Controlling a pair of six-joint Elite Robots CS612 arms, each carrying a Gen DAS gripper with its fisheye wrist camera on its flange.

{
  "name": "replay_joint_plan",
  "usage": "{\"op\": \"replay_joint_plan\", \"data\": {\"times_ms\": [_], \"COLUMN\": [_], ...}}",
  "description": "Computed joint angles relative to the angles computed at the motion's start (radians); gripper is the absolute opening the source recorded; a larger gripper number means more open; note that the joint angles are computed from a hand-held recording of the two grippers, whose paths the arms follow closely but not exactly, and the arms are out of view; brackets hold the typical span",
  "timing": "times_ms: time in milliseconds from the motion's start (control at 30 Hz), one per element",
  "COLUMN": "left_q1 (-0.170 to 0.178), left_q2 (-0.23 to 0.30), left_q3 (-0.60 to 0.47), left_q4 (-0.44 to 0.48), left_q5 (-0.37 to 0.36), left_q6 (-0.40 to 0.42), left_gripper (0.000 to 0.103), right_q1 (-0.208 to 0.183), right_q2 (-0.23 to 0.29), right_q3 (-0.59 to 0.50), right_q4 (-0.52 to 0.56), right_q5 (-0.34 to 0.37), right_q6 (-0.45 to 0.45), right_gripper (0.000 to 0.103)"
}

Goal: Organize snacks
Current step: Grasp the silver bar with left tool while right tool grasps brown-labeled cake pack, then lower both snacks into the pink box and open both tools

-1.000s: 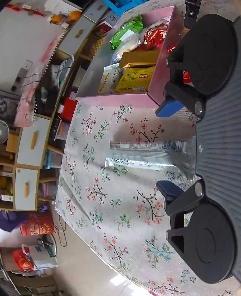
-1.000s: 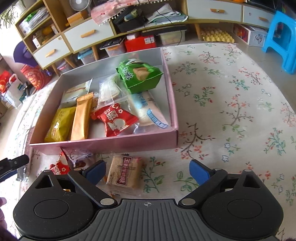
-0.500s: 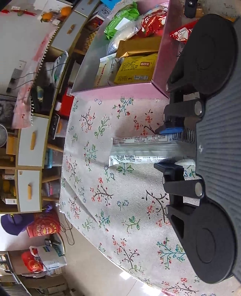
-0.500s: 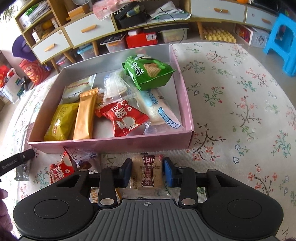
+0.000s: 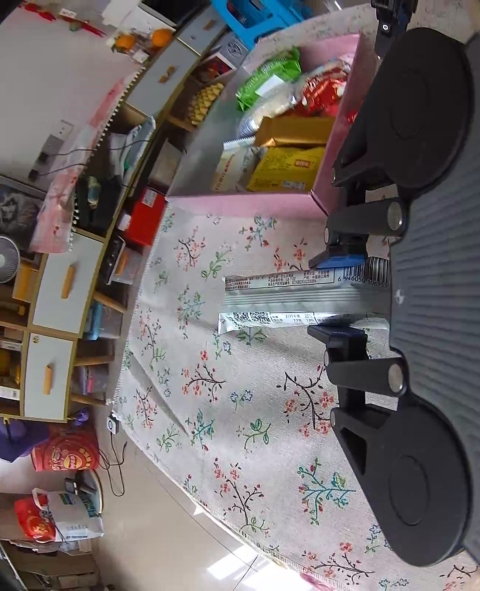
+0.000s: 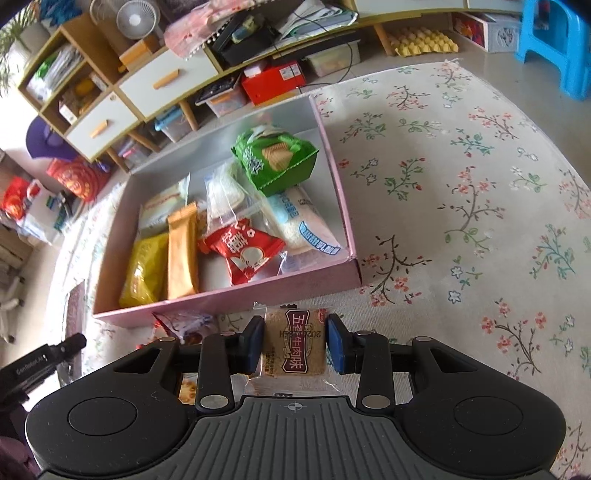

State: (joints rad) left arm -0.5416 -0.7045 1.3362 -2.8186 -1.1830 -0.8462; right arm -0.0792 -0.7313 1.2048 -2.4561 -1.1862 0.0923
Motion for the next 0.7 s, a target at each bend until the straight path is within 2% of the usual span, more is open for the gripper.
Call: {"op": "replay_joint_plan", "data": {"times_ms": [167, 367, 467, 567, 700], "left_q1": [-0.002, -0.005, -0.004, -0.005, 0.001], "left_q2": [-0.002, 0.026, 0.054, 0.084, 0.126], "left_q3": [0.007, -0.032, -0.083, -0.138, -0.214], "left_q4": [-0.067, -0.141, -0.137, -0.123, -0.074], "left_q5": [-0.026, -0.059, -0.077, -0.089, -0.120], "left_q6": [0.015, 0.118, 0.163, 0.249, 0.334], "left_gripper": [0.027, 0.027, 0.027, 0.027, 0.027], "right_q1": [-0.013, -0.015, -0.011, -0.005, 0.005], "right_q2": [-0.014, -0.004, 0.014, 0.042, 0.080], "right_q3": [0.016, 0.003, -0.017, -0.048, -0.097], "right_q4": [-0.031, -0.075, -0.105, -0.134, -0.125], "right_q5": [0.046, 0.095, 0.131, 0.181, 0.224], "right_q6": [0.065, 0.120, 0.136, 0.139, 0.130], "right_gripper": [0.035, 0.035, 0.035, 0.035, 0.035]}}
